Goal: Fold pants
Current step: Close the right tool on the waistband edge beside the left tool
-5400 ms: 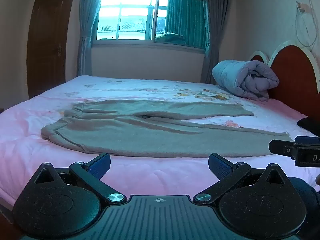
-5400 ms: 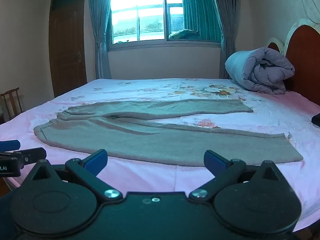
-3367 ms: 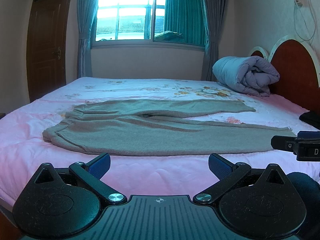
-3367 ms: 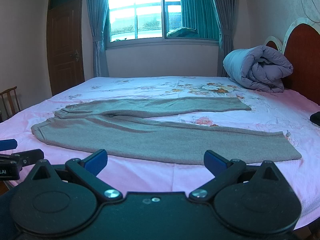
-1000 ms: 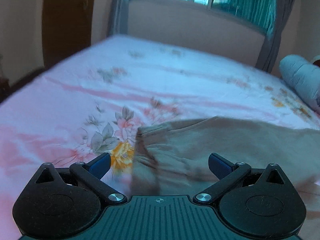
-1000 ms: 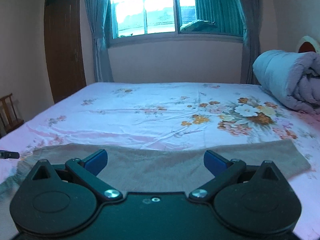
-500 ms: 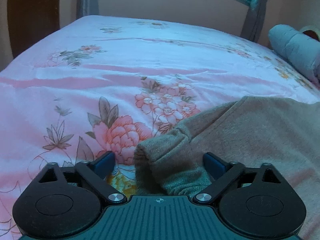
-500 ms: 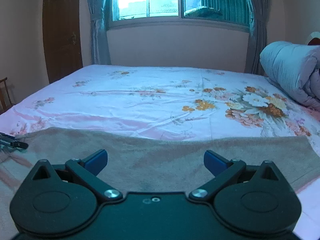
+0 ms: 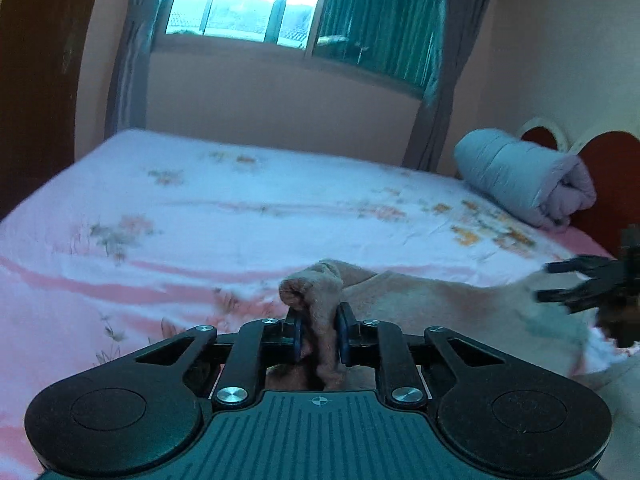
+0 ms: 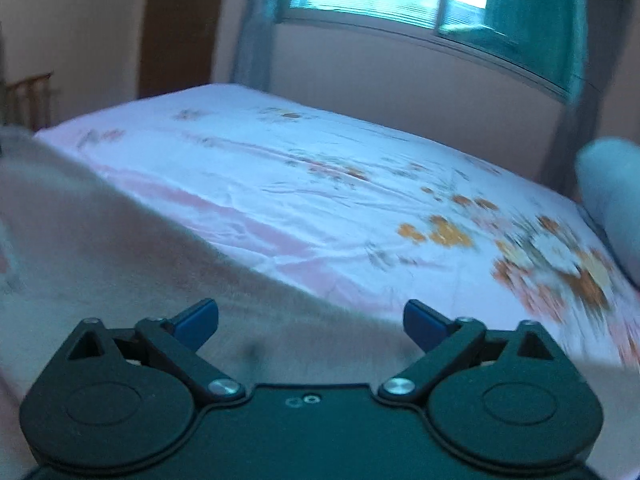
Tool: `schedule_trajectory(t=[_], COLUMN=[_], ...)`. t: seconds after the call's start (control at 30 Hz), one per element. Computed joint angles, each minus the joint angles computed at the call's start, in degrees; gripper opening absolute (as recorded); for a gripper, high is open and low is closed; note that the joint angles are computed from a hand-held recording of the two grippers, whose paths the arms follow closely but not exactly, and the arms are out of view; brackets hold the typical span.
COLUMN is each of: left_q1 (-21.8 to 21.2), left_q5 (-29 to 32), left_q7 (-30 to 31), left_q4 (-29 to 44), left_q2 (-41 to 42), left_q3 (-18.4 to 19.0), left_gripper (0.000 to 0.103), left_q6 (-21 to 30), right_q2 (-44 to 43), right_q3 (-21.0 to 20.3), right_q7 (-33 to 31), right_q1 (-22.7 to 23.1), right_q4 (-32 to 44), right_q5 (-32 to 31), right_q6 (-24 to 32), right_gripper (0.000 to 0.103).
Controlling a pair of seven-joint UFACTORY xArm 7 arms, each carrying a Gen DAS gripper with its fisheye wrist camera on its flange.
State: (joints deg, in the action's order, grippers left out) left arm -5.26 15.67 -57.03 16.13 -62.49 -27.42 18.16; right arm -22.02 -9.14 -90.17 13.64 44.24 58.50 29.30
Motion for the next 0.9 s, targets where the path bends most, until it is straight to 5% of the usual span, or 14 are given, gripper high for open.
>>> schedule_trajectory(t=[0.2,0.4,0.5,0.57,0.73,0.9], left_q1=[-3.06,-2.56,-1.49,-1.55,-2.39,-6.35], left_q5=[-0.37,-0.42,-0.24,-0.67,-1.17,-1.24], left_q7=[0.91,0.84,0.05,-0.76,-2.61,-2.09], left_q4=[-0.67,-1.19,-1.88,-2.89,-3.66,-4.25], left_q2=[-4.04,-1.78,-1.05,-1.47,-3.24,-9.4], left_q3=[1.1,0.93,0.56,0.74,0.17,0.89], left_gripper=[0.012,0.012,0.012,0.012,0.012,0.011], left_q6=[4.67,2.49,0.47,-0.36,0.67,2.83], right_q2=[10.0,16.43,18.51,17.51,11.81,-1.66], right_q3=[2.35,6.38,6.41,8.75,7.87,2.95], right_q7=[-2.82,-1.29,4.21,5.14,2.86,1.28], right_q1=[-1.51,-5.46,-6.51,-8.02,-7.84,-7.79], right_q4=[7.75,13.97,17.4,16.33,12.7,8.25], right_q5=[-4.88,-11.83,-16.55,-18.45,-16.15,-17.68], right_q6=[5.76,11.4,17.45,15.19,13.42,18.53], right_gripper=[0.061,0.058,0.036,0.002,0.0,0.0])
